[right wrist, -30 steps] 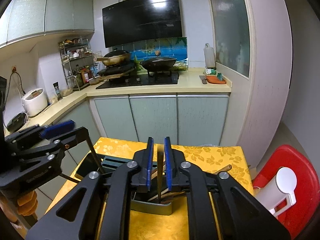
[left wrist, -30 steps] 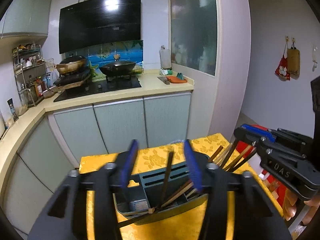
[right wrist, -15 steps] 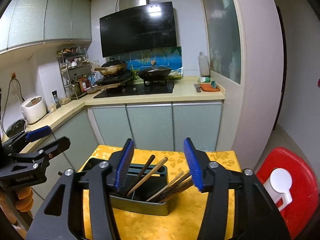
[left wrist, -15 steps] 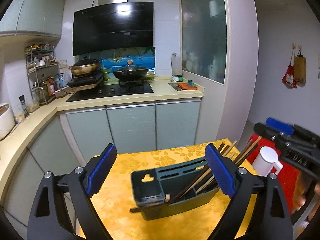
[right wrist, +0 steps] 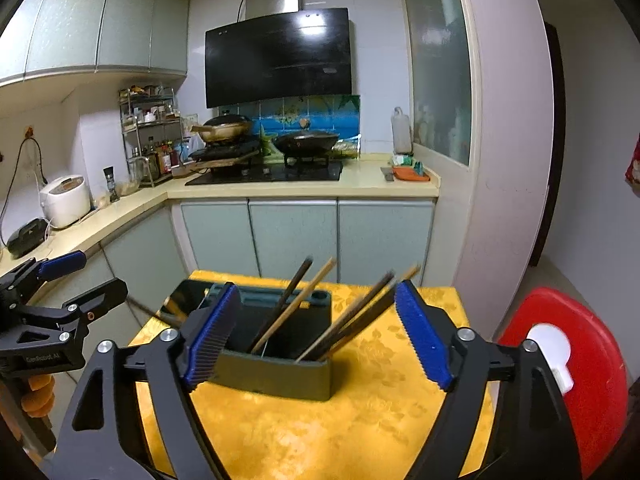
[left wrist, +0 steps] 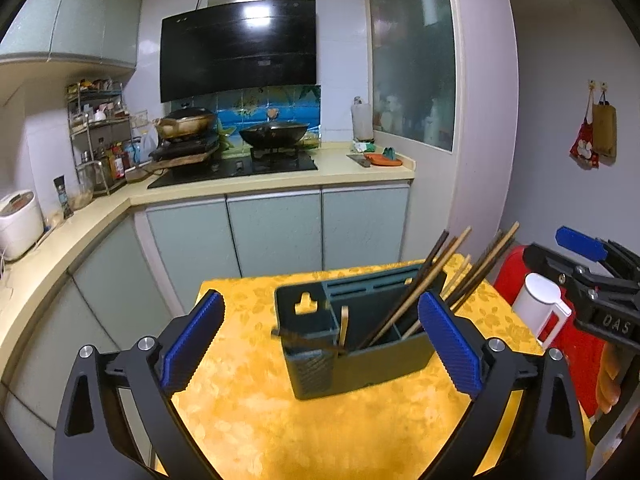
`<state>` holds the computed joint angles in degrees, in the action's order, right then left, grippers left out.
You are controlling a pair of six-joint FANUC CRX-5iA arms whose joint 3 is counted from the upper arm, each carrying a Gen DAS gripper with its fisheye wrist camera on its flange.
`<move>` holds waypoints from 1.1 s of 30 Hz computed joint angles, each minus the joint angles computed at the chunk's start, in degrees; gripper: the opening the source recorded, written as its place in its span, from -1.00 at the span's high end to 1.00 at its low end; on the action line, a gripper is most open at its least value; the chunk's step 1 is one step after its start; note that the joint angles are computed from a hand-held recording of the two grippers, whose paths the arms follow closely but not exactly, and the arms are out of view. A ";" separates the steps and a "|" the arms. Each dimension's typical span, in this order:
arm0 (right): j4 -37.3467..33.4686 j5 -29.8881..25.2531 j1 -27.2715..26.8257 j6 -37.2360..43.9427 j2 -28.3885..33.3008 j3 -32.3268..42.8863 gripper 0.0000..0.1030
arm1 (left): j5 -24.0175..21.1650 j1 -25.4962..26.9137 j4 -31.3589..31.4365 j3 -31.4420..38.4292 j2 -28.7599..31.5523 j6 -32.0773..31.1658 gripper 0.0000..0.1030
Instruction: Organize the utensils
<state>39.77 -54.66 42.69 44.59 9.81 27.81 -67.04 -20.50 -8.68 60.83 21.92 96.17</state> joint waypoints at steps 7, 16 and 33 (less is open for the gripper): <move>5.16 0.40 2.62 -5.91 -3.65 -8.52 -0.74 | 4.76 -1.85 -6.02 -12.75 -7.93 5.01 -0.85; 9.13 -0.85 5.72 -12.47 -6.88 -15.34 -0.87 | 5.50 -3.39 -11.26 -21.55 -13.76 10.55 -0.86; 14.83 -4.57 11.30 -21.44 -11.82 -25.25 -0.87 | 7.17 -7.97 -17.98 -33.43 -22.50 16.94 -0.86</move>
<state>54.60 -59.24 53.99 23.16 -2.01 2.56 -59.87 -28.47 -26.66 27.41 -0.58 113.11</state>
